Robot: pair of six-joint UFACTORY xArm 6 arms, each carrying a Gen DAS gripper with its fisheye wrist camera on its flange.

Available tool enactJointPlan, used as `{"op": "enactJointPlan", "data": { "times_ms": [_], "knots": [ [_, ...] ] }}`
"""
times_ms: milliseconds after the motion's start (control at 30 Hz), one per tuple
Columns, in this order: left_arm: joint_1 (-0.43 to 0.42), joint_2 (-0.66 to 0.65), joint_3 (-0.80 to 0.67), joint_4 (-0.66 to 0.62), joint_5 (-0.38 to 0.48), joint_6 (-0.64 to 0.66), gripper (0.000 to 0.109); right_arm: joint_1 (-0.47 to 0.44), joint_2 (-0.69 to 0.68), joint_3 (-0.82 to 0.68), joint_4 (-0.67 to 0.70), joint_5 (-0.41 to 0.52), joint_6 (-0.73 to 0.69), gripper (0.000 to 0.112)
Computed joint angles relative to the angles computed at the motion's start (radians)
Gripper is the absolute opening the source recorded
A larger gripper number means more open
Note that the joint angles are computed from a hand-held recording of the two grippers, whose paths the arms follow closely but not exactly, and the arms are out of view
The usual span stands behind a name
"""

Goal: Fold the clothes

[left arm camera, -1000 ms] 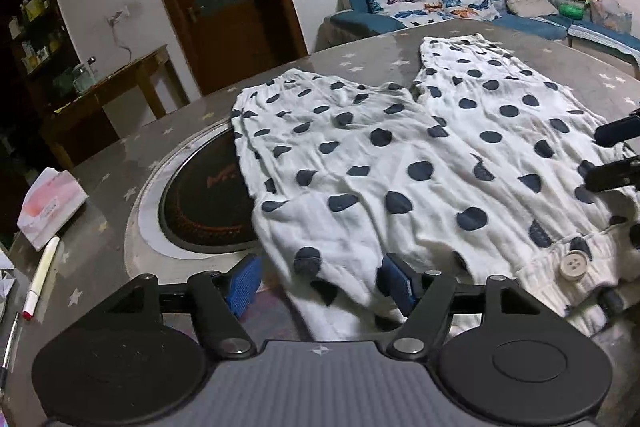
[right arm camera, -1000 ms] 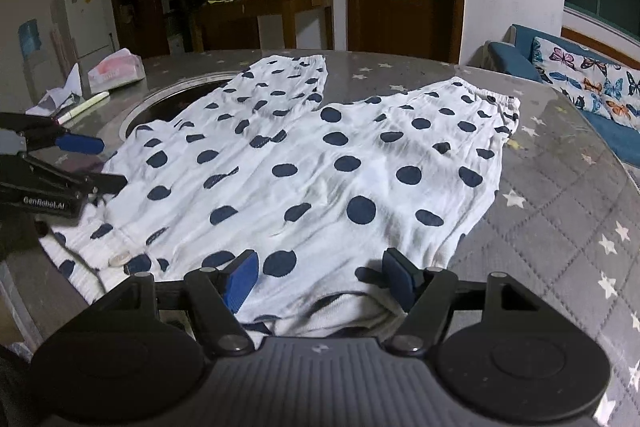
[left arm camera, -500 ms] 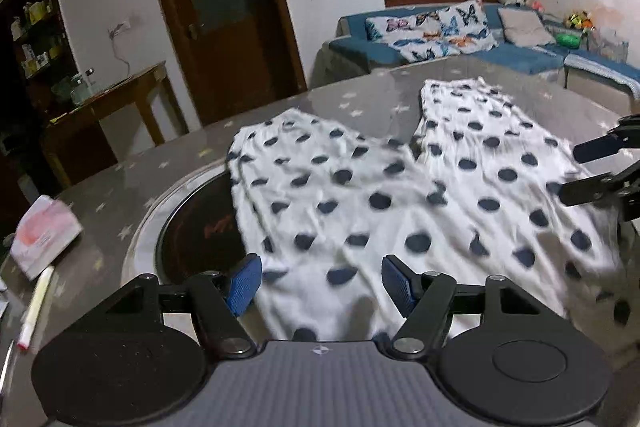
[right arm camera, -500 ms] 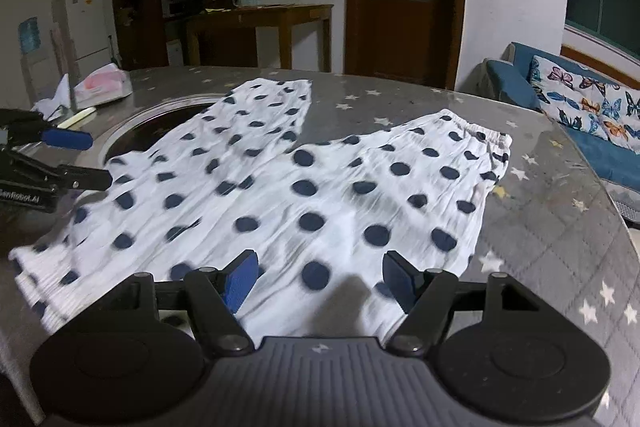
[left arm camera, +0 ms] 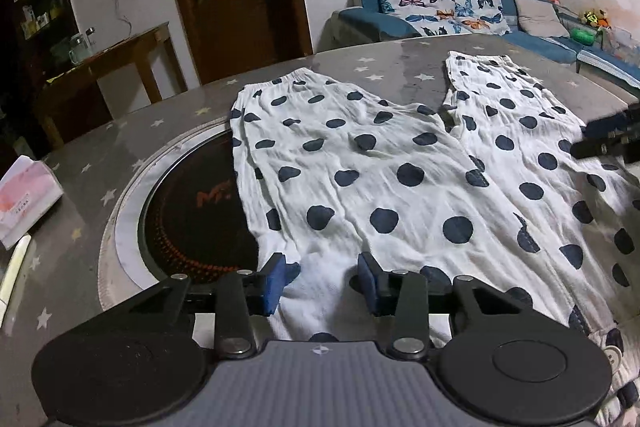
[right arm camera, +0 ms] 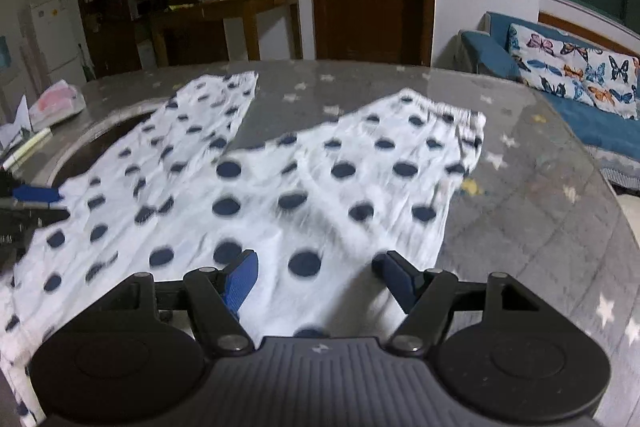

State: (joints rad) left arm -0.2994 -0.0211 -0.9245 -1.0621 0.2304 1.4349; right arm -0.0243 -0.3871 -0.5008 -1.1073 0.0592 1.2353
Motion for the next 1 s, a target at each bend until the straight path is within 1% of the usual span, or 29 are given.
{"op": "enactJointPlan", "data": {
  "times_ms": [100, 167, 233, 333, 433, 533, 633, 767, 800, 867, 1000],
  "knots": [
    [-0.017, -0.013, 0.011, 0.021, -0.026, -0.026, 0.043, -0.021, 0.049, -0.055, -0.007, -0.019, -0.012, 0.071],
    [-0.030, -0.043, 0.015, -0.045, -0.006, 0.043, 0.043, -0.033, 0.092, -0.096, 0.024, -0.027, -0.058, 0.071],
    [-0.040, -0.076, 0.019, -0.089, 0.042, 0.087, 0.043, -0.040, 0.138, -0.136, 0.093, -0.026, -0.132, 0.071],
    [-0.050, -0.118, 0.041, -0.059, 0.173, 0.082, 0.044, -0.053, 0.213, -0.196, 0.238, -0.022, -0.269, 0.071],
    [-0.077, -0.143, 0.073, -0.051, 0.245, 0.119, 0.044, -0.067, 0.290, -0.267, 0.318, -0.002, -0.351, 0.071],
    [-0.090, -0.155, 0.091, -0.038, 0.300, 0.136, 0.044, -0.084, 0.358, -0.334, 0.360, 0.016, -0.394, 0.071],
    [-0.098, -0.152, 0.100, -0.040, 0.328, 0.151, 0.044, -0.099, 0.434, -0.407, 0.415, 0.032, -0.436, 0.071],
    [-0.094, -0.142, 0.102, -0.040, 0.352, 0.172, 0.043, -0.109, 0.526, -0.509, 0.386, 0.088, -0.399, 0.071],
    [-0.091, -0.141, 0.102, -0.045, 0.359, 0.180, 0.043, -0.112, 0.542, -0.527, 0.359, 0.092, -0.372, 0.071],
    [-0.082, -0.132, 0.092, -0.048, 0.381, 0.180, 0.043, -0.113, 0.564, -0.561, 0.349, 0.114, -0.353, 0.071],
    [-0.070, -0.122, 0.084, -0.073, 0.412, 0.197, 0.044, -0.109, 0.609, -0.632, 0.355, 0.171, -0.332, 0.072]
  ]
}}
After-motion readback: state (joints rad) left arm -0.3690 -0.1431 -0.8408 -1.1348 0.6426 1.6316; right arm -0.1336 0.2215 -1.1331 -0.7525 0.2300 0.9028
